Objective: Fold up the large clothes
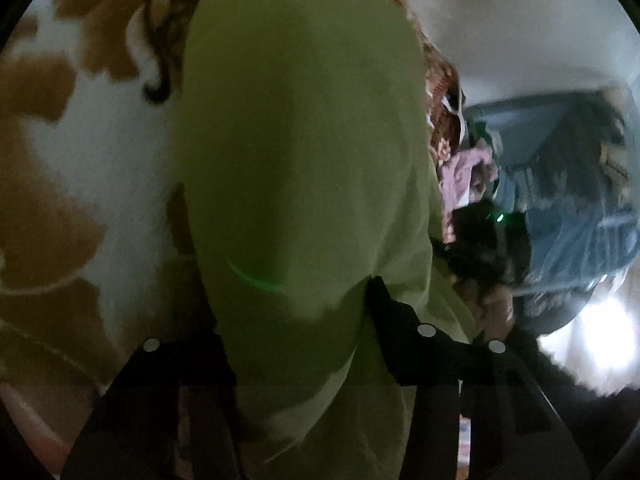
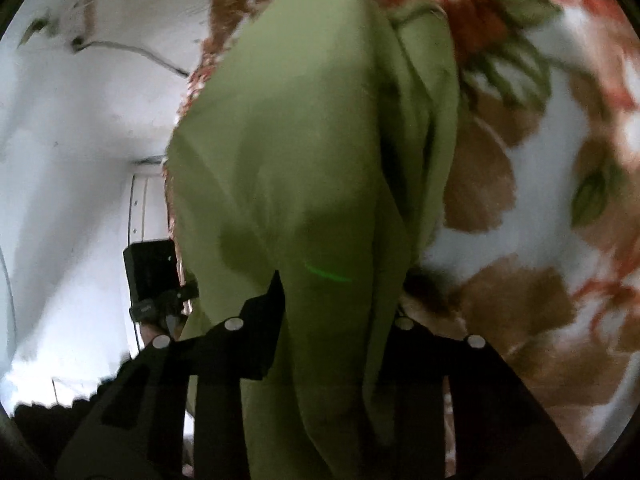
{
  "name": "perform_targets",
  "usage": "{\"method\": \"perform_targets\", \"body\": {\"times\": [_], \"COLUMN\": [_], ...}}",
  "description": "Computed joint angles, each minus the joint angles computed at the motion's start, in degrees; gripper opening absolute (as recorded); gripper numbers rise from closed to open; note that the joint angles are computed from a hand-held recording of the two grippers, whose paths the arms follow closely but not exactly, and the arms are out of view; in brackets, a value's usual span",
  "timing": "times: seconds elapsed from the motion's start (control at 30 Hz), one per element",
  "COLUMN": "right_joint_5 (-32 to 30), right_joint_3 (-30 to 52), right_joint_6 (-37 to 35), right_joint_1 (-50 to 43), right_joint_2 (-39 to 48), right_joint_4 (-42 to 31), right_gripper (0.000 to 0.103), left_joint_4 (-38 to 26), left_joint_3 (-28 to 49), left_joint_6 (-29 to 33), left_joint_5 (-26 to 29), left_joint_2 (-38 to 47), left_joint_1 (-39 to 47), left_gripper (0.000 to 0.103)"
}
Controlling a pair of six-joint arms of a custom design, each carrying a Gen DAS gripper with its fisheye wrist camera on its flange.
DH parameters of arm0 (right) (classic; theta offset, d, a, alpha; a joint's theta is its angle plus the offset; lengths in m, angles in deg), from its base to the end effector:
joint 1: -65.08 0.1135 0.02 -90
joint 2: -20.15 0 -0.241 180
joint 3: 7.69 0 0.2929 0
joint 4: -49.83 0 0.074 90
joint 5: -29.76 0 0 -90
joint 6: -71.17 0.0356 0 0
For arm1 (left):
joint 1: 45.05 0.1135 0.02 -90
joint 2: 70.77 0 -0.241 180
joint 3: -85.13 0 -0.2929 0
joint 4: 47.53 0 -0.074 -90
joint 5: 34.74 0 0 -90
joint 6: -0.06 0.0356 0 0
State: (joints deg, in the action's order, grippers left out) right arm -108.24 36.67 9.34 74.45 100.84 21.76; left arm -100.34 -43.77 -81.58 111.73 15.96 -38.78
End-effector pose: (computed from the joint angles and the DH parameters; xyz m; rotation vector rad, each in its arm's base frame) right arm 0.2515 0.0683 0.0896 0.1709 2.6984 1.3307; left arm 0.2486 -0.0025 0.0898 0.0676 2.6464 -1.4054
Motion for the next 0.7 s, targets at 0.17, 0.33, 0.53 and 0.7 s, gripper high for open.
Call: {"method": "perform_targets", "body": {"times": [0.17,0.33,0.53,0.7], "right_joint_5": [-0.96,-1.32,-0.16,4.34], "right_joint_3": [-4.45,-7.34,-9.76,-7.21], "right_joint_6": [3.29,4.04,8.96,16.00], "right_joint_1": [-0.97,-1.18,1.14,6.45], "right_joint_2": [-5.41,-19.28,-34.94,-52.85], "right_joint_4": [3.47,-2.92,-10.14,-23.63], "right_gripper": [0.027,0.021,0.018,0.016], "left_joint_4": [2.22,-3.96,-17.37,-31.28], "left_joint_3": [-3.52,-5.21,-2.88,2.23], "left_joint_6": [-3.16,-4.41,-1.89,1.19], "left_joint_5": [2.94,4.13,3.94,3.51], "left_joint_2": [-4.74,-17.63,-28.70,-36.85], "left_joint_1": [0.50,-1.22,-0.76,-0.03], "left_gripper": [0.025,0.022,0.022,0.022]}}
